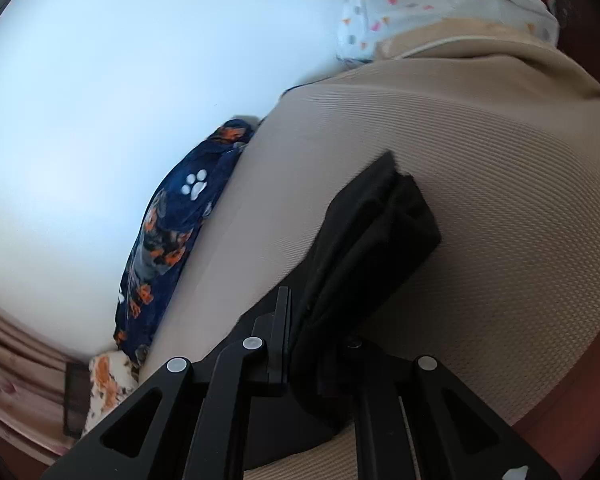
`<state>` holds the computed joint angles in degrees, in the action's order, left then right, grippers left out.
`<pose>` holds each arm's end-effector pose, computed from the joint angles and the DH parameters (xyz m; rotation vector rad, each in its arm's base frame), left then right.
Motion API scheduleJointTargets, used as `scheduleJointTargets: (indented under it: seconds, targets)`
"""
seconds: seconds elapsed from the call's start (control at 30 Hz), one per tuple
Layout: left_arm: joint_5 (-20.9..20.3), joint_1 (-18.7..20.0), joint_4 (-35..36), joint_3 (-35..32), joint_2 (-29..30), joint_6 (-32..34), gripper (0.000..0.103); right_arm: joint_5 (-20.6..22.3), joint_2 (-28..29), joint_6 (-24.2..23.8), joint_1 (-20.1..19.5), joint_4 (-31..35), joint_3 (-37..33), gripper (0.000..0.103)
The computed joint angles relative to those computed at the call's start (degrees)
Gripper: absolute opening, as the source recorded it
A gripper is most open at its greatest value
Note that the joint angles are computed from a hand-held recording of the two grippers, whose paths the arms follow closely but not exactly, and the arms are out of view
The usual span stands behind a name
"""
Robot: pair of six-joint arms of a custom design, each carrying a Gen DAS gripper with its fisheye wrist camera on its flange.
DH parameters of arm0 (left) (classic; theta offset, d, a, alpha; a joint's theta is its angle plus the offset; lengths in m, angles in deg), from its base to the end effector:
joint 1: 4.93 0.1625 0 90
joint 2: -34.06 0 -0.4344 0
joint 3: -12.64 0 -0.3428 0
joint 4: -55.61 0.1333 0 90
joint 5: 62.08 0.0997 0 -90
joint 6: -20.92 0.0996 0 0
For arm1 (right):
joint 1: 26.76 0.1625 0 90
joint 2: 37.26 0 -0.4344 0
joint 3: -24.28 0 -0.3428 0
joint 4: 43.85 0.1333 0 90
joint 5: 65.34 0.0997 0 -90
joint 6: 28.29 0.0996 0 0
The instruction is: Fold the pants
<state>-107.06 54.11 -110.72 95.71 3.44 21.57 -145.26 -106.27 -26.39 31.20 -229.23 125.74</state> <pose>-0.1866 -0.7072 0.0880 0.4486 2.3522 -0.7453 -0.1786 -0.5696 0.4283 -0.6168 -2.4962 1.5761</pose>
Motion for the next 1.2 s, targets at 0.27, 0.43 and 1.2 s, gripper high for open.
scheduleJointTargets:
  seconds: [0.27, 0.43, 1.2]
  targets:
    - [3.2, -0.4, -1.0, -0.2, 1.0, 1.4, 0.090, -0.4, 2.2, -3.2, 4.4, 0.9, -0.1, 0.010]
    - [5.4, -0.9, -2.4, -0.1, 1.7, 3.1, 0.090, -0.6, 4.6, -5.1, 7.0, 1.9, -0.4, 0.010]
    - [5.9, -0.9, -2.7, 0.0, 2.0, 3.1, 0.091, -1.0, 9.4, -5.8, 9.9, 2.7, 1.0, 0.010]
